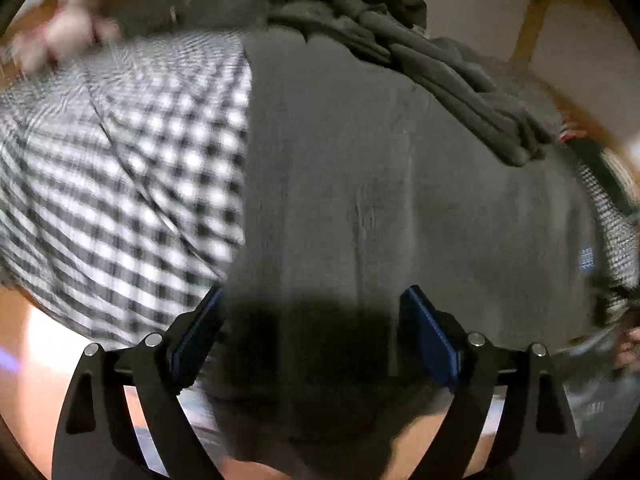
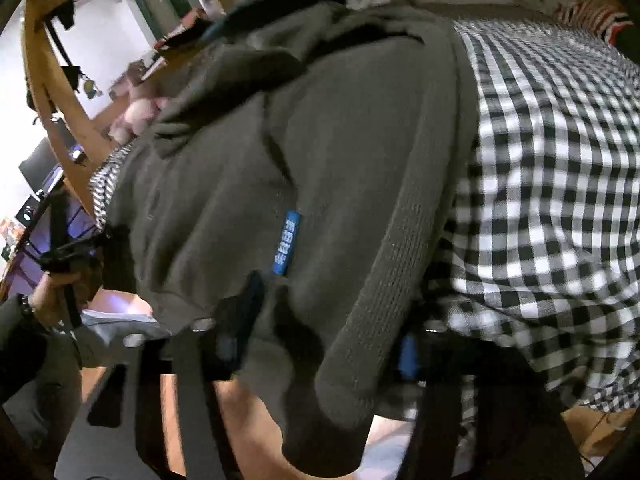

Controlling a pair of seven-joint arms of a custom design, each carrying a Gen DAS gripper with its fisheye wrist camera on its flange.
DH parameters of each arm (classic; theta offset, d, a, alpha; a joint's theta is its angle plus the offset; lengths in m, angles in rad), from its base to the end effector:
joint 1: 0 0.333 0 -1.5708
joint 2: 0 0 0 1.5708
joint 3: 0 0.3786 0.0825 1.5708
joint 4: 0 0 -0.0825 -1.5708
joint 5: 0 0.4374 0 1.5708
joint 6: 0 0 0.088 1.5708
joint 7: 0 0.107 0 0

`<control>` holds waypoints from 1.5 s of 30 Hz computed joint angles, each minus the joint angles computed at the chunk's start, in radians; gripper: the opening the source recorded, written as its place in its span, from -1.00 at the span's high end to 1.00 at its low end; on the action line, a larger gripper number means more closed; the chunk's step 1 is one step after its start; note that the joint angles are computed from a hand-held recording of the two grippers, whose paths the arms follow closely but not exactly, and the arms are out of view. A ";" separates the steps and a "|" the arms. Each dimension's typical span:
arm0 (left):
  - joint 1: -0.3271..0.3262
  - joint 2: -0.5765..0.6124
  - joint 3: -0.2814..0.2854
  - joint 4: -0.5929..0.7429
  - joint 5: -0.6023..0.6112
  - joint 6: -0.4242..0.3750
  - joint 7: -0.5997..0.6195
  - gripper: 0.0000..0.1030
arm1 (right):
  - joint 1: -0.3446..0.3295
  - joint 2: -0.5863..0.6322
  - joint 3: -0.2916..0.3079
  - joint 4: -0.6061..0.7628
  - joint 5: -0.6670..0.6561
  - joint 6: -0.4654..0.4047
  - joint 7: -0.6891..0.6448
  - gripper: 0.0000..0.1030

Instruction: Fold large clothes

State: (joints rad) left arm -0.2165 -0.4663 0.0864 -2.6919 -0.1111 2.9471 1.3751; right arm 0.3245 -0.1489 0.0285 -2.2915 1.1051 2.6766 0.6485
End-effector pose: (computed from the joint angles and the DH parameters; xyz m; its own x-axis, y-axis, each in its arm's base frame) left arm 0.4350 -0.0477 0.4837 0.0786 -0.9650 0.2503 -0.7587 -0.2208 -0.6129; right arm 0.5338 0.1680 0.4909 0.4845 -0.7906 -0.3744 -0.7406 -0.1429 -0.6566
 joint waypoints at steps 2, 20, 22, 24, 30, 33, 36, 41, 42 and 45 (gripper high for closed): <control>-0.077 -0.033 0.070 -0.023 -0.052 0.013 0.041 -0.27 | -0.006 0.005 0.002 0.009 -0.026 -0.009 0.046 0.40; -0.105 -0.141 0.109 -0.032 -0.129 -0.123 0.138 -0.24 | -0.052 0.019 0.009 0.036 -0.067 -0.168 0.123 0.18; -0.093 -0.156 0.090 -0.027 -0.129 -0.144 0.156 -0.13 | -0.043 0.006 0.002 0.034 -0.041 -0.165 0.094 0.65; -0.080 -0.184 0.083 -0.029 -0.115 -0.150 0.147 0.60 | -0.041 -0.008 -0.027 0.037 0.060 -0.210 0.047 0.74; -0.054 -0.248 0.094 0.017 -0.162 -0.283 0.206 0.55 | -0.065 -0.027 -0.037 0.055 0.151 -0.271 0.027 0.75; 0.011 -0.224 0.054 0.056 -0.131 -0.363 0.178 0.38 | -0.071 -0.029 0.002 0.052 -0.048 -0.174 0.133 0.72; 0.027 -0.189 0.058 0.066 -0.128 -0.372 0.209 0.01 | -0.045 -0.056 0.015 0.022 -0.128 -0.113 0.132 0.64; 0.059 -0.203 -0.024 0.034 -0.086 -0.358 0.195 -0.14 | -0.010 -0.092 0.028 -0.033 -0.239 -0.026 0.174 0.38; 0.058 -0.212 -0.031 0.031 -0.075 -0.353 0.191 -0.14 | -0.005 -0.104 0.019 -0.046 -0.248 -0.022 0.171 0.38; 0.016 -0.257 0.012 0.020 -0.112 -0.336 0.191 0.35 | 0.023 -0.119 -0.009 -0.054 -0.215 -0.015 0.141 0.42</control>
State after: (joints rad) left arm -0.2000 -0.7238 0.0986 -2.6721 -0.2231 2.6111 1.5659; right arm 0.3472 -0.2684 0.0191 -2.3459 0.8902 2.6612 0.7896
